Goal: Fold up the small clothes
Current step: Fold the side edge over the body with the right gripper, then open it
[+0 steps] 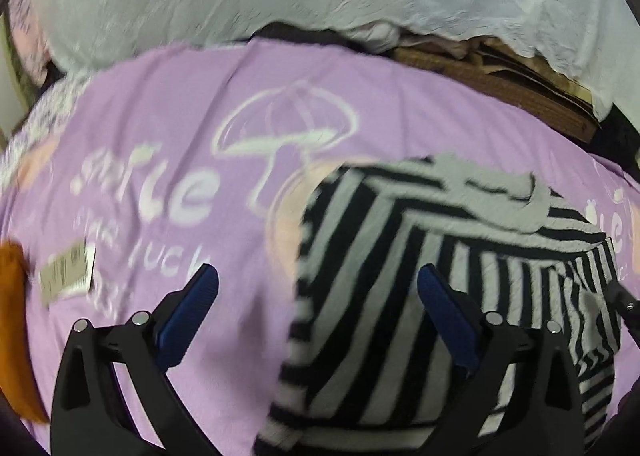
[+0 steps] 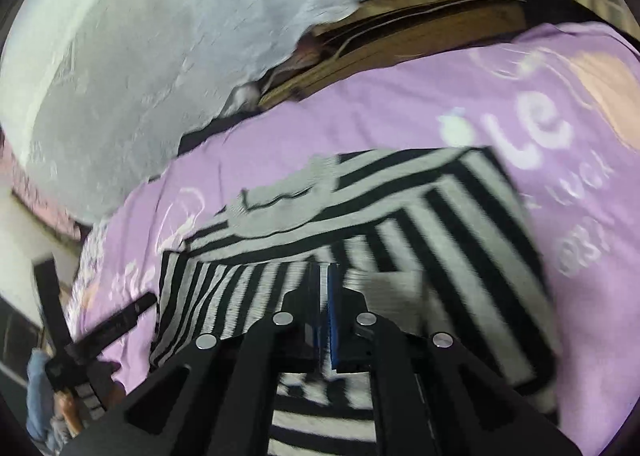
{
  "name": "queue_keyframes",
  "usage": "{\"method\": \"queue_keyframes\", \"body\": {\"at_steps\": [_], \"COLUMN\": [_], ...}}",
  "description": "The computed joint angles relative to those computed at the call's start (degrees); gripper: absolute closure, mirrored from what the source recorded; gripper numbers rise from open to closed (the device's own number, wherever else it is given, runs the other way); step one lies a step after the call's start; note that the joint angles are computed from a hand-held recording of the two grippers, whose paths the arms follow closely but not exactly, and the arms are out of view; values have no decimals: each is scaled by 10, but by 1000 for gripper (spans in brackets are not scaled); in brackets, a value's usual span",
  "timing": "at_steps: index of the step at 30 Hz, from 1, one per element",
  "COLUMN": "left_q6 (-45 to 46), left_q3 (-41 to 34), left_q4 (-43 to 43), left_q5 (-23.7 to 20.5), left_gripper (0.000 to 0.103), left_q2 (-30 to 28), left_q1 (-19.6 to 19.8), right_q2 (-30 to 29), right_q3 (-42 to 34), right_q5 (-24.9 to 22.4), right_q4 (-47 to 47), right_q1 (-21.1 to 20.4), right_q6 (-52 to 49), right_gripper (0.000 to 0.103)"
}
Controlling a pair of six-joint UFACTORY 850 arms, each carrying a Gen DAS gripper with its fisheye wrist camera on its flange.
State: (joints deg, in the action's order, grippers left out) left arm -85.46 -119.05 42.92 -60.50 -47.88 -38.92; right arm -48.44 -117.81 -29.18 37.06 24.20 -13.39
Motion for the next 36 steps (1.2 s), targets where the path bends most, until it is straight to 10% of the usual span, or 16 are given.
{"method": "queue_keyframes", "body": {"at_steps": [7, 19, 36], "left_q6": [77, -54, -32], "left_q3": [-112, 113, 107], "left_q4": [-81, 22, 27], "left_q5": [-23, 102, 77], "left_gripper": [4, 5, 5], "left_q2": [-92, 52, 50], "left_q1": [30, -4, -35], "right_q2": [-64, 45, 89], "right_q3": [-59, 91, 164], "right_q5": [-45, 65, 75], "right_q4": [-52, -8, 61], "right_q1": [3, 17, 25], "right_q6": [56, -79, -167], "right_gripper": [102, 97, 94]}}
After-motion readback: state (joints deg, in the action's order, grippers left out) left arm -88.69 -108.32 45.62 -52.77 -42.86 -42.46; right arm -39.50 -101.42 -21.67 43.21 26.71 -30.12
